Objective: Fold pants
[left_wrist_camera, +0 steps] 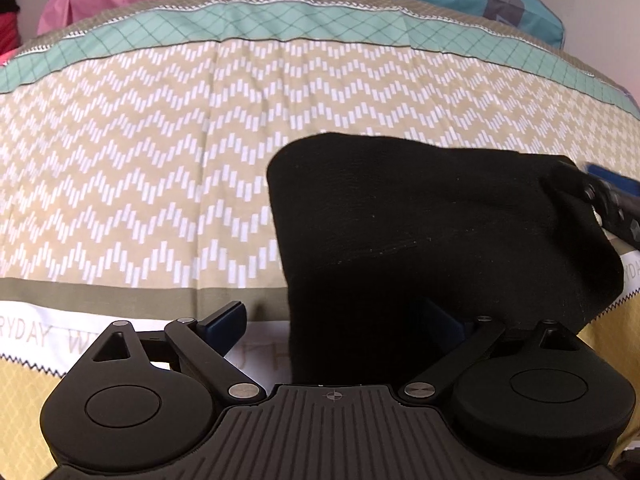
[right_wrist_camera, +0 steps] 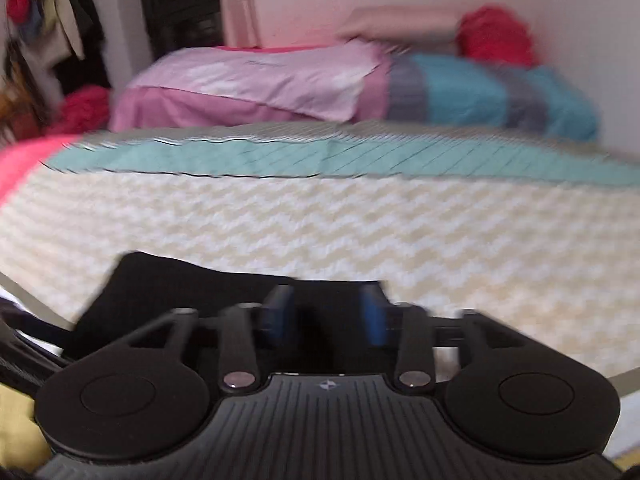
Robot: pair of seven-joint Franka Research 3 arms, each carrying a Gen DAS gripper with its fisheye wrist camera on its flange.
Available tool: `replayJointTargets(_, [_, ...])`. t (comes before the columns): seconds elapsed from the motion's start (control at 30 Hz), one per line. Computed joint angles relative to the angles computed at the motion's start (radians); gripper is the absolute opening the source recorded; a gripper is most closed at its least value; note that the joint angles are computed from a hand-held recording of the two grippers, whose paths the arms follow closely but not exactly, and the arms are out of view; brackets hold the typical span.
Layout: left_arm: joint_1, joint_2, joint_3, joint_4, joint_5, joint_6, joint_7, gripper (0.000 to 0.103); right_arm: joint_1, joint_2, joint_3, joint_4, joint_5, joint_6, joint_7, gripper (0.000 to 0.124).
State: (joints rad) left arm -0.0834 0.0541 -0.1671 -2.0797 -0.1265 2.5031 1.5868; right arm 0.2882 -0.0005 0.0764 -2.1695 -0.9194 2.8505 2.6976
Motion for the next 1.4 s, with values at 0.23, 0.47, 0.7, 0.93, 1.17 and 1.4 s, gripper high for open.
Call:
replayJointTargets(0.23, [-0.004, -0.068, 0.009, -0.041, 0.028, -0.027, 0.002, 0.103, -0.032, -0.184, 0.060, -0.253, 0.305, -0.036, 0.012, 0.087])
replayJointTargets(0.47, [-0.014, -0.184, 0.022, -0.131, 0.112, -0.035, -0.011, 0.103, -0.064, -0.262, 0.183, -0.225, 0.366, -0.392, 0.086, 0.091])
replayJointTargets(0.7, [-0.020, -0.283, 0.020, -0.225, 0.266, -0.042, -0.092, 0.103, 0.006, -0.263, 0.187, -0.192, 0.415, -0.387, 0.029, 0.094])
replayJointTargets(0.93, [-0.028, -0.319, 0.028, -0.269, 0.299, -0.062, -0.126, 0.103, 0.034, -0.253, 0.193, -0.164, 0.434, -0.375, -0.004, 0.095])
replayJointTargets(1.17, [-0.036, -0.343, 0.032, -0.290, 0.305, -0.091, -0.151, 0.103, 0.051, -0.248, 0.195, -0.159, 0.441, -0.378, -0.016, 0.095])
replayJointTargets(1.4, [-0.044, -0.353, 0.033, -0.296, 0.303, -0.093, -0.147, 0.103, 0.053, -0.259, 0.193, -0.169, 0.455, -0.384, -0.024, 0.095])
